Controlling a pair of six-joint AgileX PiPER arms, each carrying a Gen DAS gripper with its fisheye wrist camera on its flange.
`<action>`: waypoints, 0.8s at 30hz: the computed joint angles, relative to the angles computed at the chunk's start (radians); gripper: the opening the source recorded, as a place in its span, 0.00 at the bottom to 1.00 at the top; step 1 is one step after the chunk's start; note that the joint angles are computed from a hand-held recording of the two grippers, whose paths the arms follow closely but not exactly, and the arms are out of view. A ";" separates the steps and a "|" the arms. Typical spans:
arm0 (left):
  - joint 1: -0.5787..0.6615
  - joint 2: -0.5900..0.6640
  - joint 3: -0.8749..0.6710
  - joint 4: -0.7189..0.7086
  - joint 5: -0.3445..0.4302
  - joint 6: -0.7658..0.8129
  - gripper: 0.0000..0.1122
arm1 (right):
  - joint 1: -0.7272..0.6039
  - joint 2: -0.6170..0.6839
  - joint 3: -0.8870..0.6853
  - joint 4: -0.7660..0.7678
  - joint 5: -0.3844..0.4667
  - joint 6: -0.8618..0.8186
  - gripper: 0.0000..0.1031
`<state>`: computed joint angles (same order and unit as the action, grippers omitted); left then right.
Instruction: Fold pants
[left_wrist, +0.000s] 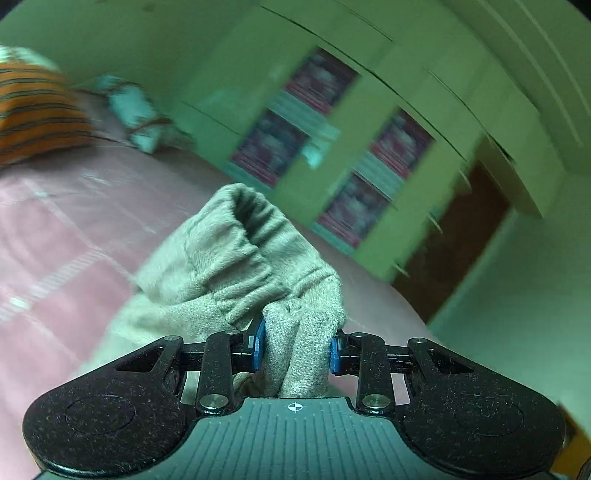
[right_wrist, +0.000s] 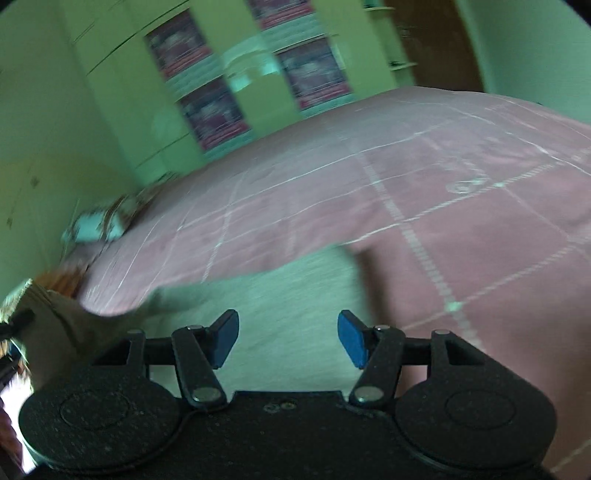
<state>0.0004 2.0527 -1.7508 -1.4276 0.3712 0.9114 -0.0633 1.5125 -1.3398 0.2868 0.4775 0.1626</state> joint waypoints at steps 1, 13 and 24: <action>-0.039 0.005 -0.023 0.050 -0.003 -0.038 0.29 | -0.032 -0.013 0.020 0.046 -0.006 -0.042 0.50; -0.288 0.004 -0.021 0.202 0.169 -0.196 0.89 | -0.325 -0.080 0.155 0.519 0.058 -0.440 0.52; -0.016 -0.406 0.506 0.471 -0.029 -0.147 0.89 | -0.186 0.058 0.114 0.865 0.169 -0.615 0.51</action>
<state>-0.0155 1.6463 -1.2446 -0.9570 0.3421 0.7644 -0.2497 1.5708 -1.2253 1.1522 0.6466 -0.4519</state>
